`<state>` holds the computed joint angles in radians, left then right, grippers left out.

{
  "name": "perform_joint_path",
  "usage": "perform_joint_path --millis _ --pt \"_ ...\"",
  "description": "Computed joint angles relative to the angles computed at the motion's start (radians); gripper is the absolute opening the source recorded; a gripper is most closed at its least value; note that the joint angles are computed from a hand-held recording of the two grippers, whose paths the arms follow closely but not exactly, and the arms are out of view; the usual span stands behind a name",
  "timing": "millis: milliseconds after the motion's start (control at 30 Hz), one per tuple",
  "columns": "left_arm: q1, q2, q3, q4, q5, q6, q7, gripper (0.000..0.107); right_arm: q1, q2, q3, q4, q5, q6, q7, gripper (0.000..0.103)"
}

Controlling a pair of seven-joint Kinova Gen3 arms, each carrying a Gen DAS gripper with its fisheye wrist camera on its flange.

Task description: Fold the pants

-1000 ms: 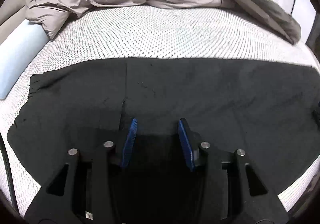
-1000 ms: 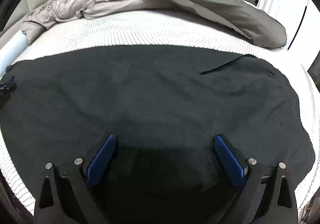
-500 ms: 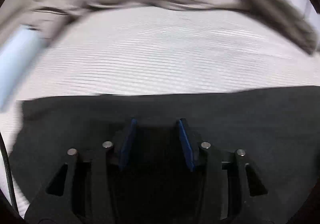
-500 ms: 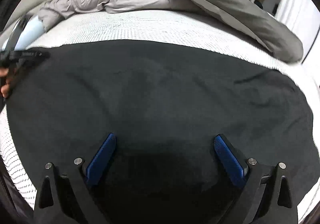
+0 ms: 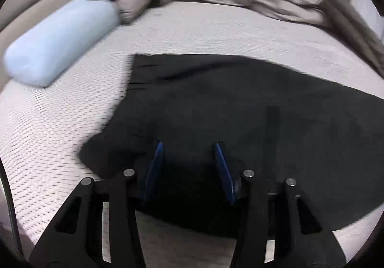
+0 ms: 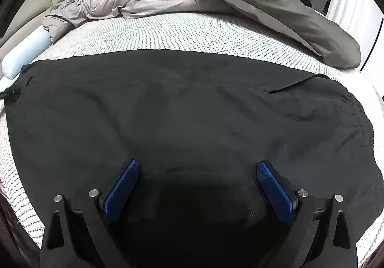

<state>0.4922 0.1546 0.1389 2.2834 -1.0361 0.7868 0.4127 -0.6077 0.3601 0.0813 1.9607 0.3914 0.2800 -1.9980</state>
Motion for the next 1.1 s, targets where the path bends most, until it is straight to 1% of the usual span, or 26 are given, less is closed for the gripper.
perform_joint_path --millis 33,67,100,133,167,233,267,333,367,433,500,533,567,633,667,700,733,767,833,867,900,933,1000,1033,1067,1100 --pt "-0.014 -0.023 0.008 0.031 -0.017 -0.016 0.024 0.028 0.002 -0.002 -0.001 0.001 -0.001 0.0 0.0 0.099" --pt "-0.024 -0.037 0.019 0.044 -0.024 -0.015 0.033 0.026 -0.013 -0.003 0.012 0.004 0.007 0.0 -0.012 0.099" --pt "-0.015 -0.044 0.022 0.041 -0.015 0.002 0.028 0.026 -0.019 -0.006 0.018 0.008 0.013 -0.001 -0.02 0.099" --pt "0.011 -0.052 0.007 0.034 -0.002 0.015 0.023 0.027 -0.032 -0.006 0.029 0.009 0.022 0.001 -0.034 0.1" --pt "0.019 -0.065 0.007 0.029 -0.006 0.012 0.02 0.028 -0.04 -0.008 0.034 0.01 0.029 0.004 -0.045 0.1" --pt "-0.02 -0.09 0.034 0.023 -0.03 -0.043 -0.018 0.03 -0.051 -0.006 0.041 0.008 0.043 0.01 -0.066 0.1" --pt "-0.067 -0.079 0.044 -0.005 -0.055 -0.084 -0.059 0.035 -0.052 -0.007 0.041 0.008 0.049 0.013 -0.074 0.1" --pt "-0.143 -0.023 0.053 -0.052 -0.058 -0.124 -0.14 0.037 -0.061 -0.004 0.045 0.006 0.066 0.015 -0.091 0.1" --pt "-0.155 0.011 0.045 -0.085 -0.038 -0.12 -0.173 0.037 -0.061 -0.005 0.044 0.008 0.073 0.015 -0.097 0.1" --pt "-0.129 0.071 -0.024 -0.123 0.015 -0.075 -0.19 0.037 -0.049 -0.009 0.032 0.015 0.075 0.008 -0.097 0.1" --pt "-0.094 0.064 -0.095 -0.115 0.035 -0.067 -0.141 0.018 -0.036 -0.013 0.022 0.019 0.073 0.006 -0.092 0.1" --pt "-0.092 0.058 -0.103 -0.112 0.038 -0.052 -0.102 0.005 -0.036 -0.014 0.024 0.022 0.076 0.003 -0.094 0.1" --pt "-0.076 0.051 -0.123 -0.105 0.026 -0.05 -0.061 0.004 -0.04 -0.015 0.029 0.026 0.08 -0.002 -0.101 0.1" --pt "-0.076 0.019 -0.122 -0.076 -0.03 -0.095 -0.008 0.005 -0.059 -0.012 0.047 0.027 0.095 -0.004 -0.119 0.1" --pt "-0.088 0.009 -0.097 -0.08 -0.049 -0.119 -0.006 0.005 -0.062 -0.011 0.049 0.026 0.1 -0.002 -0.123 0.1" --pt "-0.107 0.018 -0.07 -0.09 -0.052 -0.127 -0.021 0.006 -0.057 -0.01 0.044 0.024 0.101 -0.001 -0.121 0.1" --pt "-0.116 0.044 -0.061 -0.112 -0.039 -0.119 -0.051 0.008 -0.049 -0.01 0.038 0.023 0.098 -0.002 -0.117 0.1" --pt "-0.114 0.085 -0.071 -0.136 -0.01 -0.095 -0.08 0.008 -0.042 -0.011 0.032 0.024 0.095 -0.004 -0.111 0.1" --pt "-0.072 0.131 -0.118 -0.182 0.064 -0.013 -0.089 0.008 -0.035 -0.014 0.027 0.029 0.092 -0.01 -0.105 0.1" --pt "-0.058 0.13 -0.119 -0.194 0.081 0.011 -0.078 0.008 -0.035 -0.016 0.029 0.033 0.093 -0.014 -0.104 0.1" --pt "-0.053 0.122 -0.101 -0.2 0.09 0.041 -0.073 0.008 -0.038 -0.018 0.034 0.036 0.095 -0.016 -0.107 0.1" --pt "-0.032 0.107 -0.095 -0.194 0.082 0.054 -0.051 0.009 -0.046 -0.022 0.043 0.041 0.1 -0.02 -0.114 0.1" --pt "0.013 0.06 -0.068 -0.156 0.032 0.048 0.024 0.009 -0.083 -0.031 0.078 0.05 0.127 -0.021 -0.147 0.1" --pt "0.056 0.035 -0.053 -0.142 0.02 0.059 0.064 0.009 -0.077 -0.048 0.068 0.06 0.126 -0.025 -0.141 0.1" --pt "0.091 0.018 -0.036 -0.128 -0.009 0.059 0.105 0.015 -0.054 -0.063 0.041 0.068 0.114 -0.029 -0.119 0.1" --pt "0.117 0.008 0.0 -0.117 -0.049 0.053 0.146 0.022 -0.014 -0.077 -0.006 0.075 0.092 -0.032 -0.081 0.1"
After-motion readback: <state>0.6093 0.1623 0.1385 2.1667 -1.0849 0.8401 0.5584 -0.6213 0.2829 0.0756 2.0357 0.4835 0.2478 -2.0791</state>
